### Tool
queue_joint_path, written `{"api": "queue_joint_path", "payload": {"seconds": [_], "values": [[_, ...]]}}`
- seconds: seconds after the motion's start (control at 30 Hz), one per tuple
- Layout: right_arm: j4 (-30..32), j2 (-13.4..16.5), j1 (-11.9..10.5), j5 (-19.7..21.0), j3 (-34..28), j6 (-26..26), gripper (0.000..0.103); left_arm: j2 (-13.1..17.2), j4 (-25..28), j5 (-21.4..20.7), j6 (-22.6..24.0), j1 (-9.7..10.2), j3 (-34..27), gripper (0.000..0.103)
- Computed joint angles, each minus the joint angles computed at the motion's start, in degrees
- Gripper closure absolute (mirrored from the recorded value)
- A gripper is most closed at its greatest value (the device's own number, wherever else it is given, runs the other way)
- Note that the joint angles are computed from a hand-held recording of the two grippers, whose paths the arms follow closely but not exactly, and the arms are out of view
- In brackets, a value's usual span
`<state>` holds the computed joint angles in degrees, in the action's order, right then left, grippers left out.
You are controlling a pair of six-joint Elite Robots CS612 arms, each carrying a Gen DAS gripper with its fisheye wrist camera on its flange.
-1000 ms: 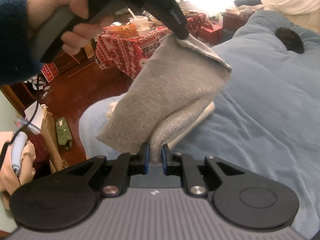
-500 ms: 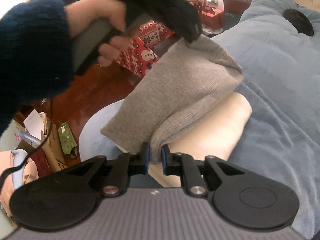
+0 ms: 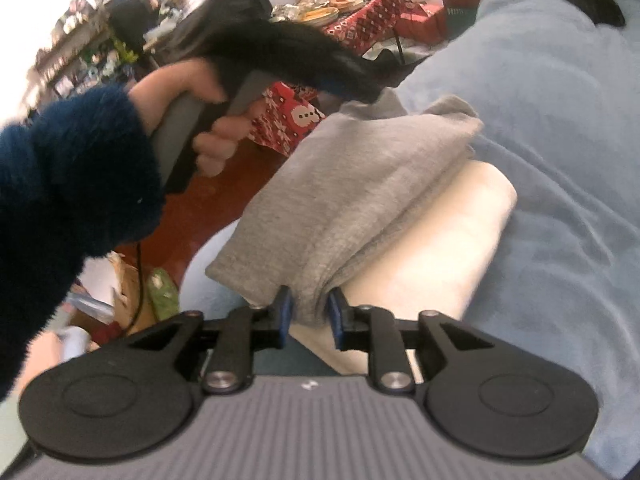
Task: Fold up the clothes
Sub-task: 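Lift the folded bundle with both grippers and carry it toward the clothes stack, then lower the bundle onto the cream folded cloth and open both grippers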
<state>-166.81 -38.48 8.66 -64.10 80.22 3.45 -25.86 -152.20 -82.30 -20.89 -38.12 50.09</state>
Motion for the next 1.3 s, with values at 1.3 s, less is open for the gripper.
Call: {"api": "queue_joint_path", "payload": {"seconds": [1.3], "values": [[20.7,26.1,-7.9,22.9,-41.4,22.8,0.081,-13.1,-19.5,-7.9,-24.5,-2.85,28.5,0.074]]}}
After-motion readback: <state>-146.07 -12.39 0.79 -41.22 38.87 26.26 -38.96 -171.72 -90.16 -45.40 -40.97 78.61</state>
